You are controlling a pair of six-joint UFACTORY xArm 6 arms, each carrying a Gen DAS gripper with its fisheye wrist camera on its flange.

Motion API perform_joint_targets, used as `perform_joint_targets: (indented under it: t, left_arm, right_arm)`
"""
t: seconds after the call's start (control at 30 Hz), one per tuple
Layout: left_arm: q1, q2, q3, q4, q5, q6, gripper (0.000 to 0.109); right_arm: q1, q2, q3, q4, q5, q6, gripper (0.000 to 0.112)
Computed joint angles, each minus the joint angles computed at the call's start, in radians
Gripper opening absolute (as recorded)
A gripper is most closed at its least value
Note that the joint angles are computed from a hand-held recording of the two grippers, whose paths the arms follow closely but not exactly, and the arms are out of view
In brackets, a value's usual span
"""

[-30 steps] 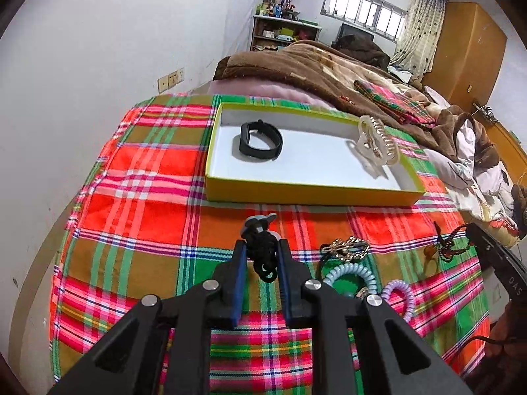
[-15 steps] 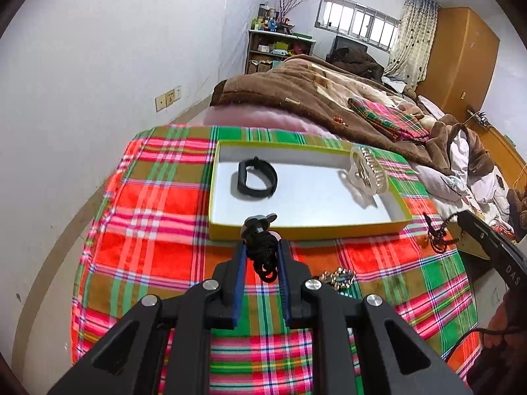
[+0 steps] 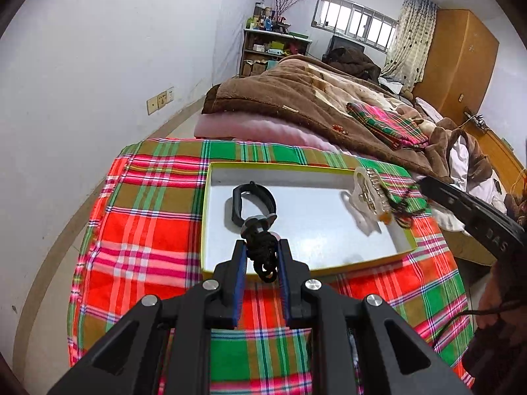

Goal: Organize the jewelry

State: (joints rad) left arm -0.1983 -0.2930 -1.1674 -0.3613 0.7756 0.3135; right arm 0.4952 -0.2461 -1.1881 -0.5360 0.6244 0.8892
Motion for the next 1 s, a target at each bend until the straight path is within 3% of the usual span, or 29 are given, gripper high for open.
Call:
perform_joint_targets:
  t: [0.47, 1.0]
  left_arm:
    - [0.008, 0.116, -0.062, -0.004, 0.005, -0.010, 0.019]
    - [0.008, 0.185, -0.088, 0.019, 0.012, -0.023, 0.019]
  right_arm:
    - [-0.044, 0.270, -0.228, 0.231, -0.010, -0.201, 0.003]
    - [-0.058, 0.428, -0.366, 0.369, 0.029, -0.302, 0.003]
